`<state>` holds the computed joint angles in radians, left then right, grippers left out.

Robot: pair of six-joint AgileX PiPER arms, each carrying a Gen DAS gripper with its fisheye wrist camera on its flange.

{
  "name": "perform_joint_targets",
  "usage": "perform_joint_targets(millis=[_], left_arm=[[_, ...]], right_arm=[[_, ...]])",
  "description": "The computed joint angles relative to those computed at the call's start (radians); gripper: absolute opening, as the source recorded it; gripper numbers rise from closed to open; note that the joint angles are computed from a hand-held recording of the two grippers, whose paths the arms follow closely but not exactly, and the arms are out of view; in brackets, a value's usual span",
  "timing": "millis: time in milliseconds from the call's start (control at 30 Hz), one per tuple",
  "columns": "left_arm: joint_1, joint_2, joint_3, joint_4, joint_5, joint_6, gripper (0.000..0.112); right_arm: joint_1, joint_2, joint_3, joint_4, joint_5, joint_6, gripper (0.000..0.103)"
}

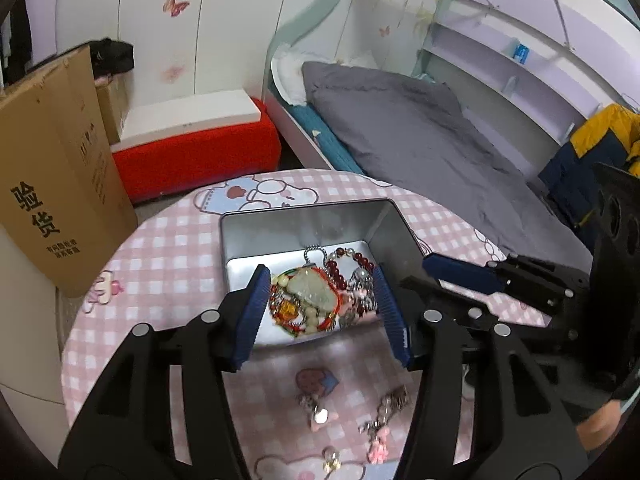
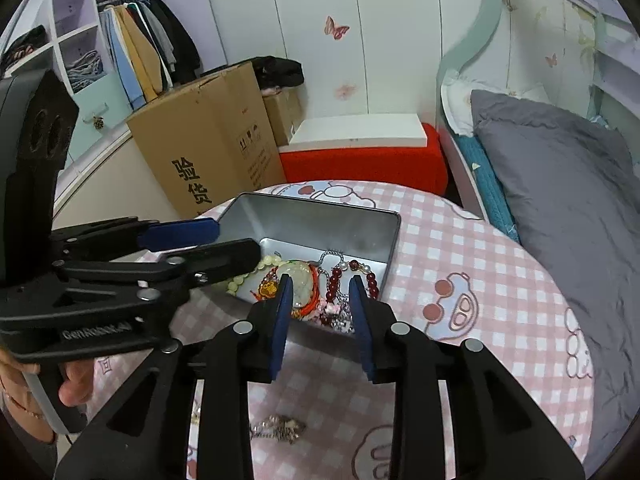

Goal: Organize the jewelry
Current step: 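Open the left tool to release the jade pendant and withdraw, then grasp the silver pearl charm keychain with the left tool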

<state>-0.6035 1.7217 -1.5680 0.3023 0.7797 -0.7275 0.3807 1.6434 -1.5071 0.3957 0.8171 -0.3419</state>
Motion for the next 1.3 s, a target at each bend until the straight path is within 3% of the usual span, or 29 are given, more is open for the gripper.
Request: perform_joint_targets(millis=[167, 367, 800, 1033, 1167, 1233, 1300], left_arm=[[-0.1, -0.113, 0.132, 0.19, 0.018, -0.152, 0.053], [-0.212, -0.2, 0.295, 0.324, 0.045, -0.303, 0.053], [-0.341, -0.215, 0.489, 0.398, 0.017, -0.495, 0.052], [-0.339, -0.168, 0.48, 0.391, 0.011, -0.504, 0.037], [-0.339, -0.138, 0.455, 0.374, 0.015, -0.47, 0.033], [-0.335, -0.135, 0.451, 0.362, 0.002, -0.447, 0.019], [-0.325, -0.138, 0.455, 0.351, -0.016, -0.436, 0.013]], right_arm=[[-0.016, -0.108, 0.107, 0.028, -0.019, -0.041, 0.03], [-0.017, -0.233, 0.256, 0.029, -0.044, -0.066, 0.033], [0.073, -0.372, 0.51, -0.078, -0.117, 0.018, 0.037], [0.085, -0.382, 0.572, -0.062, -0.151, 0.019, 0.037], [0.097, -0.372, 0.584, -0.06, -0.168, 0.028, 0.038], [0.104, -0.367, 0.582, -0.057, -0.171, 0.034, 0.038], [0.126, -0.359, 0.579, -0.067, -0.18, 0.055, 0.038]])
